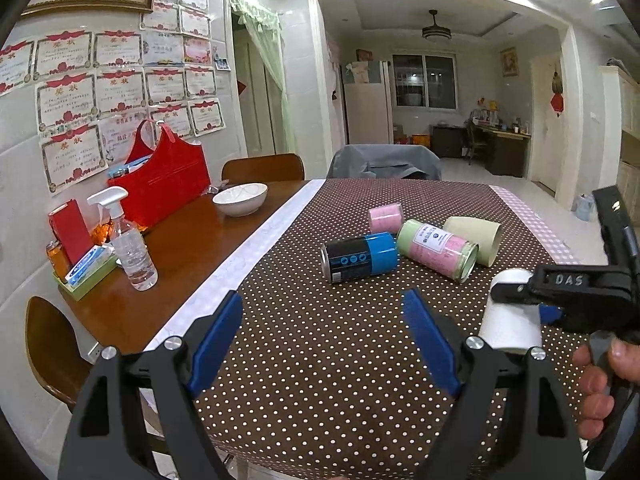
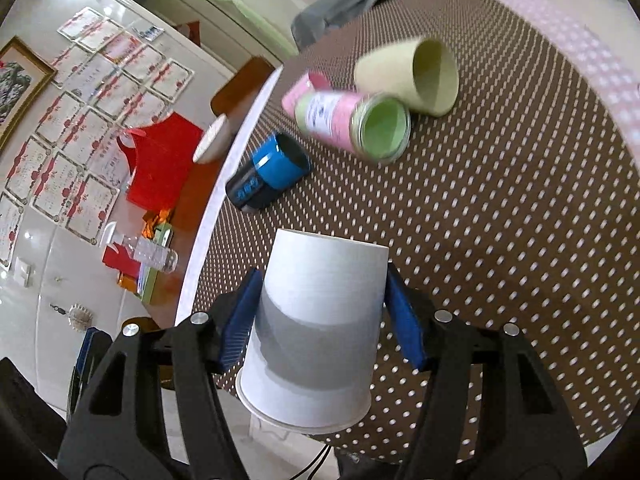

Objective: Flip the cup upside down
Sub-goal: 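Lift and rotate the white cup with the right gripper, rim down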

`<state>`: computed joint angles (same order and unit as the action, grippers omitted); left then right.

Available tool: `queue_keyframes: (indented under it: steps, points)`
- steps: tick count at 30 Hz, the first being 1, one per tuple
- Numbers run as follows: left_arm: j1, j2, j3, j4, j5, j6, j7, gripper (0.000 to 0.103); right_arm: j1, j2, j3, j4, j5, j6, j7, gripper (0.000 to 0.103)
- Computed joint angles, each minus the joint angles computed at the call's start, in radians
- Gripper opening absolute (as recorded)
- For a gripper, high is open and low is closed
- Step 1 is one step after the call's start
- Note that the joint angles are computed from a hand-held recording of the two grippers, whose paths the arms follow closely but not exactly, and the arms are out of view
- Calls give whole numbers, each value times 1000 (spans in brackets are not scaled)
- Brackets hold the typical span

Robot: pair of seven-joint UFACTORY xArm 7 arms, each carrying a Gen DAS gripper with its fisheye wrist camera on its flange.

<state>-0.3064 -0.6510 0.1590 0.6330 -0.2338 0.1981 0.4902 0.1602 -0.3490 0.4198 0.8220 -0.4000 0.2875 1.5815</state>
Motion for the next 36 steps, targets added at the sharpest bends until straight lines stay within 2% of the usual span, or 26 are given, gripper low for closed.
queue_keyframes:
  steps: [5,14,25,36]
  points:
    - [35,-3,-34,7,15,8,-30,81,-80,-66,63,14,-118,72,41,61]
    - [65,-31,-66,11,51,9,-86,81,-146,-137,134,62,-300,217,38,61]
    - [52,-39,-51,19,57,19,-104,81,-145,-111,178,120,-457,298,30,60]
    - [44,-32,-20,20,37,11,-95,81,-59,-8,184,188,-637,420,50,60]
